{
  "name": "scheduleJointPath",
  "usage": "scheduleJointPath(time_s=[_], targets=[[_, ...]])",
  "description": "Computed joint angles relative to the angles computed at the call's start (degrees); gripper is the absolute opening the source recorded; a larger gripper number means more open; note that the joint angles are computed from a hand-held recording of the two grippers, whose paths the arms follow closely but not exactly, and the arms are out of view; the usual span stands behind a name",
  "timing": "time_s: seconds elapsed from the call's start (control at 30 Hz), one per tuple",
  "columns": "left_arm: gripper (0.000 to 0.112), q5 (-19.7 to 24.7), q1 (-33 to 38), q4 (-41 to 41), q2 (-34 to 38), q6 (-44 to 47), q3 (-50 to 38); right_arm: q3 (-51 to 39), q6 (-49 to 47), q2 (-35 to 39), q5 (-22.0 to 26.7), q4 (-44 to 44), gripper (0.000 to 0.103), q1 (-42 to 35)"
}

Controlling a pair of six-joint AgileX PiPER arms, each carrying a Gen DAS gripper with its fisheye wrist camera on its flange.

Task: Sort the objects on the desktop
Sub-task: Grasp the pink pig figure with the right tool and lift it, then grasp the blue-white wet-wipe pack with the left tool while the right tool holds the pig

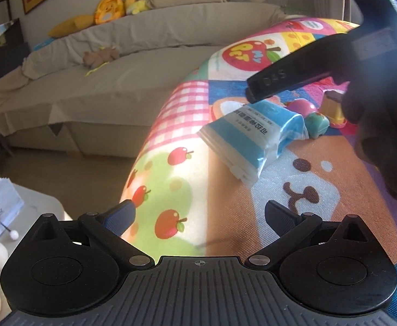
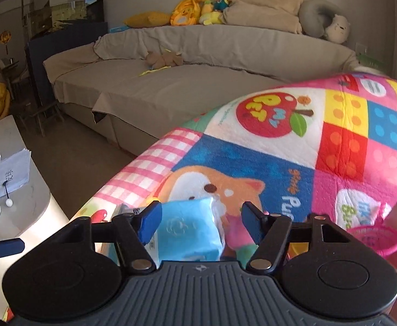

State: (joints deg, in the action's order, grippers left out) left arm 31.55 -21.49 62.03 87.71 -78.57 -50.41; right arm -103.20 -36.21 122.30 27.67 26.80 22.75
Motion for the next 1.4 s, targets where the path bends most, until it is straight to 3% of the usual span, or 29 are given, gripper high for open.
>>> scheduleJointPath(time_s=[0.07,0.17,0.3,0.43,0.47,0.6,0.7,0.9,0.93,0.97,1.13,1.4], targets=[[0.103,-3.5,0.38,-0.65,-1.3,1.61,1.14,-7.8,4.77,4.39,5.39,-5.3,0.054,1.21],[0.103,-8.42,0.37,-2.27,-4.3,5.06,3.65,-11.83,1.62,6.53,12.49,-3.07,0.053,0.45],[0.103,-12.52,-0.35,-2.62,-7.37,8.27,6.86,3.25,-15.04,-2.19,13.5,6.58,0.053,-3.89],[0.103,-10.65,-2.16,-3.44,-4.67,7.14,4.79,12.01,-25.6,-8.82,18.38,11.46,0.053,-9.69],[0.103,-8.71,-3.04,-4.34,-3.3,6.89,3.19,13.05,-26.05,-9.82,17.5,12.52,0.054,-10.53],[0.103,1.96,-5.8,-8.61,2.35,6.88,-4.92,9.54,-14.06,-7.9,8.8,4.95,0.066,-8.84],[0.103,4.22,-5.7,-11.69,3.47,8.52,-7.19,0.53,0.11,-1.1,7.75,-4.75,0.07,-6.66],[0.103,3.33,-5.56,-11.13,2.42,7.33,-6.3,-18.31,14.76,11.67,14.59,-18.1,0.066,-2.86],[0.103,2.95,-5.39,-11.4,2.23,7.35,-6.18,-20.33,14.53,12.5,16.25,-17.4,0.054,-3.01],[0.103,2.5,-5.16,-11.69,2.05,7.5,-6.0,-22.03,14.29,13.09,18.2,-17.1,0.049,-3.2],[0.103,2.71,-5.65,-11.28,2.22,7.02,-6.18,-10.87,10.56,5.52,13.67,-15.08,0.047,-5.01],[0.103,3.33,-8.31,-10.85,1.89,7.81,-7.89,18.91,-19.61,-17.88,9.52,13.41,0.047,-18.5]])
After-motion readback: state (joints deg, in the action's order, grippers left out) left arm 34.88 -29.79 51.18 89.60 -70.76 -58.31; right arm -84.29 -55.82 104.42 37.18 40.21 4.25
